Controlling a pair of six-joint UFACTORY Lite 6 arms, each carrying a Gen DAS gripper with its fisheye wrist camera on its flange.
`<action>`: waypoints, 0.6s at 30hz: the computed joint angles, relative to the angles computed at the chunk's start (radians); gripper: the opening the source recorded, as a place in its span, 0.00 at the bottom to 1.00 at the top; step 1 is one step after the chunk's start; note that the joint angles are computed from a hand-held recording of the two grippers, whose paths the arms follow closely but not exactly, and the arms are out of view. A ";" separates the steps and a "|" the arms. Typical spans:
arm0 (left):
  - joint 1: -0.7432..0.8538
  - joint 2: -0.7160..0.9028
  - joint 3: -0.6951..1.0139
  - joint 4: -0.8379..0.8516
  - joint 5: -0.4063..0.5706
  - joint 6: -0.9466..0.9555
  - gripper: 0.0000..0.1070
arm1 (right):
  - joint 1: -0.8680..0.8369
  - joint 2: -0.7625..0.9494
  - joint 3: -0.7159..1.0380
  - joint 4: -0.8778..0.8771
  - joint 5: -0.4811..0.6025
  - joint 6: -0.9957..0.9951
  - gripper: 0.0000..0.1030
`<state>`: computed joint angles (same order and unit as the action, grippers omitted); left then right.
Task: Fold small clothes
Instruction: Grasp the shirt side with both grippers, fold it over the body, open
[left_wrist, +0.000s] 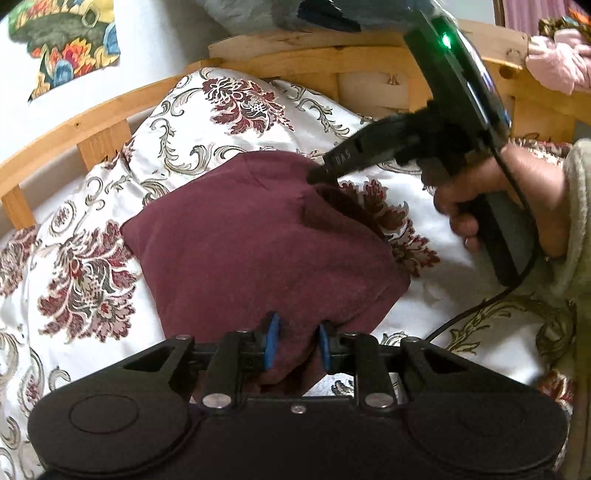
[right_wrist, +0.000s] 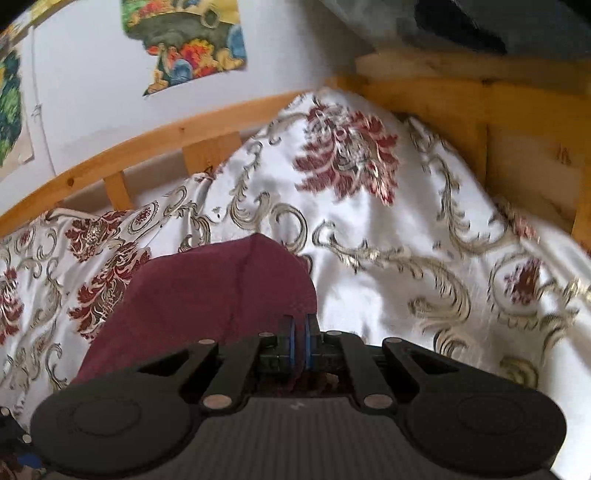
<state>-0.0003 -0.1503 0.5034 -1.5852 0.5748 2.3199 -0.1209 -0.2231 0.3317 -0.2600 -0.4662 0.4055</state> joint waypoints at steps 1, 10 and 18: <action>0.011 0.008 0.012 0.021 0.013 -0.029 0.24 | -0.022 0.007 0.001 -0.060 -0.010 0.057 0.07; 0.175 0.013 0.081 0.148 0.205 -0.333 0.78 | -0.033 0.002 -0.006 -0.061 -0.018 0.066 0.08; 0.193 0.098 0.160 0.021 0.131 -0.404 0.92 | -0.005 -0.017 -0.015 0.033 -0.006 -0.017 0.08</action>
<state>0.1925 -0.0521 0.6637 -1.5637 0.7054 1.9163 -0.1258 -0.2396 0.3172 -0.2266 -0.4720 0.3885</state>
